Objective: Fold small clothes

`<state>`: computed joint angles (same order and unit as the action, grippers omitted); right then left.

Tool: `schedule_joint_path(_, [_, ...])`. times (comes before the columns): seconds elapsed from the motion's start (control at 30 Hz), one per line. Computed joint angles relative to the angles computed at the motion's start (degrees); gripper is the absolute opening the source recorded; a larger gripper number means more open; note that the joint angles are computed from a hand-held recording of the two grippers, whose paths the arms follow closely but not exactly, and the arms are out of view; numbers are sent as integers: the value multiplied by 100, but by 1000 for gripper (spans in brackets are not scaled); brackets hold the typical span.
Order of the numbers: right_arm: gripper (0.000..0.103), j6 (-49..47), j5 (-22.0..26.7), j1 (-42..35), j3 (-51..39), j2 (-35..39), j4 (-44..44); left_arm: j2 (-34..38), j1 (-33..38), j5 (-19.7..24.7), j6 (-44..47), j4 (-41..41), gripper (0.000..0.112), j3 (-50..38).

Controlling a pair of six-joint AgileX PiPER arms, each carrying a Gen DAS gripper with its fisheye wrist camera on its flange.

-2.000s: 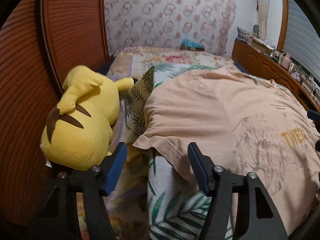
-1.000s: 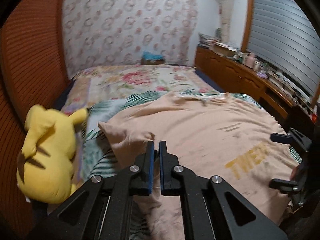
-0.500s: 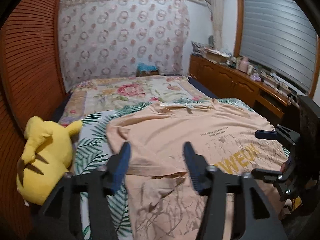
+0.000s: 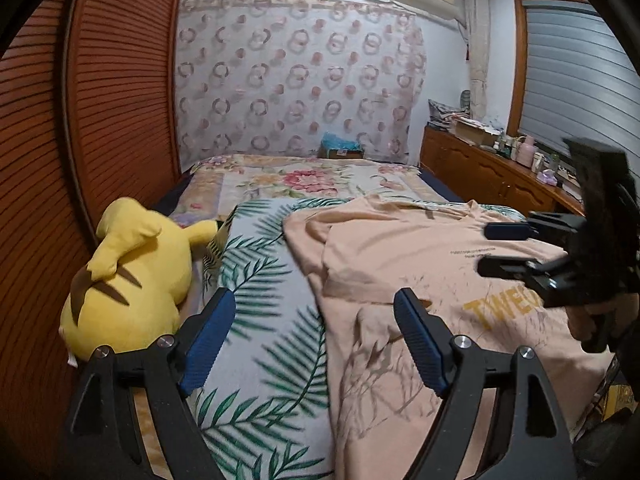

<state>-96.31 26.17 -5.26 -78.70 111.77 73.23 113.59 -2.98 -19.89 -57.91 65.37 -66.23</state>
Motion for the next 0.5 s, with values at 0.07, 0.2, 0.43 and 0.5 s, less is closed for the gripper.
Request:
schedule_joint_path(0.07, [60,626,168,118,-477,314,-611,29,66,-64,15,-44,82,55])
schedule_joint_path(0.2, [48,1601,462,374,-1480,983,-1599,62,129,-91,119,-176,82,166])
schedule_joint_path(0.43, [48,3616,1119,828,-3783,2281,-3452,81,177,-141,264,-297,82,294])
schedule_joint_path(0.5, [48,4434,1496,1012,-4797,2807,-4255,94,187,-145,213,-223,82,285])
